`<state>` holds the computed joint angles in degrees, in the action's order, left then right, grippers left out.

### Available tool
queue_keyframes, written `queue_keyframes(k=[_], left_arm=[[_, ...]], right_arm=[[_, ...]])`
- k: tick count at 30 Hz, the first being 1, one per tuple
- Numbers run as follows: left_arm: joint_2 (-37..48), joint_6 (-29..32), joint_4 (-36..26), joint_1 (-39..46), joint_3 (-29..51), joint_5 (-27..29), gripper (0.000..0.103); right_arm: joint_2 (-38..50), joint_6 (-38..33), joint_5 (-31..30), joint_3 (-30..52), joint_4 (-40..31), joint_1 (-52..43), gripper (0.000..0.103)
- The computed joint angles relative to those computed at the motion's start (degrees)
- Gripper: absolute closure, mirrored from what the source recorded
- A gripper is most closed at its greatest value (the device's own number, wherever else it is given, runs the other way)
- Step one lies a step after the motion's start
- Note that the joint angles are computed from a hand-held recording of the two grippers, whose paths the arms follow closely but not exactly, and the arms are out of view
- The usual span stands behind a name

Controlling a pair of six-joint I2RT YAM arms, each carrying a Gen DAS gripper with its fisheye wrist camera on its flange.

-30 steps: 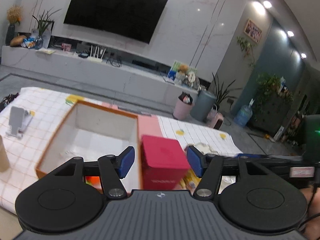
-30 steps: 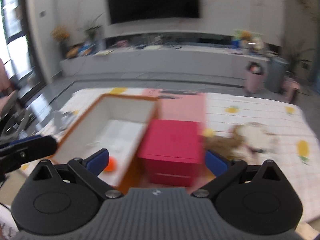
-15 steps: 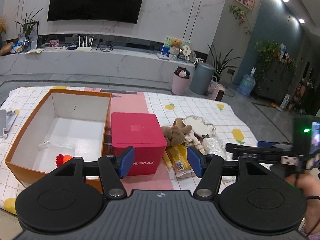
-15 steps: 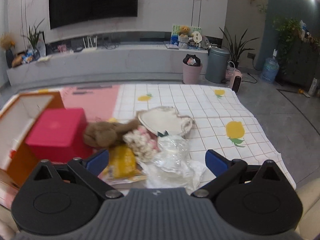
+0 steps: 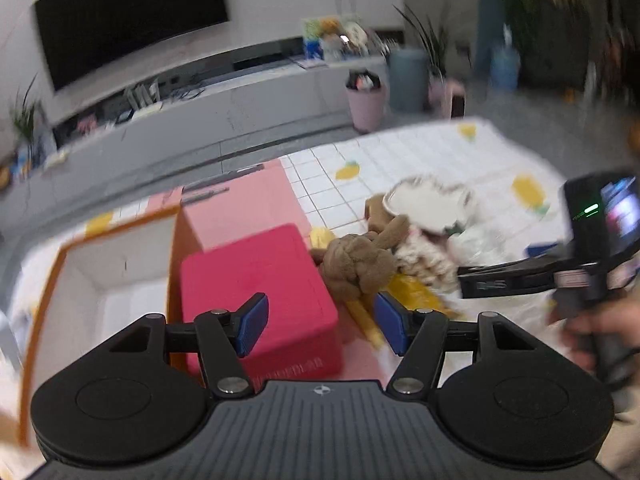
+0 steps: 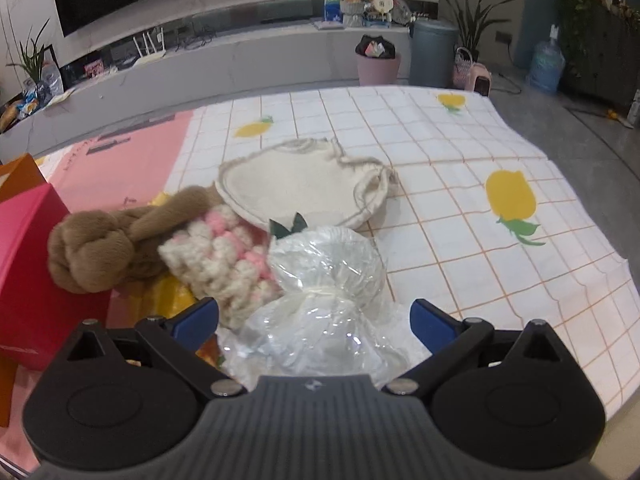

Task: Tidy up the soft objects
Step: 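Move the left gripper to the brown plush bunny and the right to the plastic bundle, then grasp the brown plush bunny with the left gripper while the right grasps the plastic-wrapped bundle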

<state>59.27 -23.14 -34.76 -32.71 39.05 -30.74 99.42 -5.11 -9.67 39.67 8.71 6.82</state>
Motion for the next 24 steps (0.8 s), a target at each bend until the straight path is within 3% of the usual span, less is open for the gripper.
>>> queue_keyframes(k=[4, 6, 8, 10, 19, 24], left_arm=[[12.64, 11.39, 8.0, 2.88, 3.16, 2.39, 0.03], [17.78, 15.09, 8.24, 3.93, 6.16, 5.86, 0.026], [23.0, 21.15, 7.15, 4.83, 10.1, 10.69, 0.023], [27.22, 26.32, 7.69, 4.08, 12.02, 11.67, 0.018], [44.35, 31.31, 7.29, 0.9, 21.51, -5.46, 0.012], [44.65, 30.52, 4.74, 3.79, 24.06, -6.5, 0.015]], right_arm=[[1.6, -1.25, -0.88, 0.84, -0.29, -1.23, 0.014], [3.26, -0.76, -4.52, 2.47, -3.12, -2.97, 0.024], [4.77, -0.38, -6.8, 3.56, -4.71, -4.23, 0.028], [4.72, -0.4, -6.9, 3.65, -5.15, -4.57, 0.037], [1.36, 0.26, -6.66, 3.72, -9.58, -4.92, 0.041], [1.88, 0.39, -6.59, 3.96, -9.62, -4.99, 0.041]])
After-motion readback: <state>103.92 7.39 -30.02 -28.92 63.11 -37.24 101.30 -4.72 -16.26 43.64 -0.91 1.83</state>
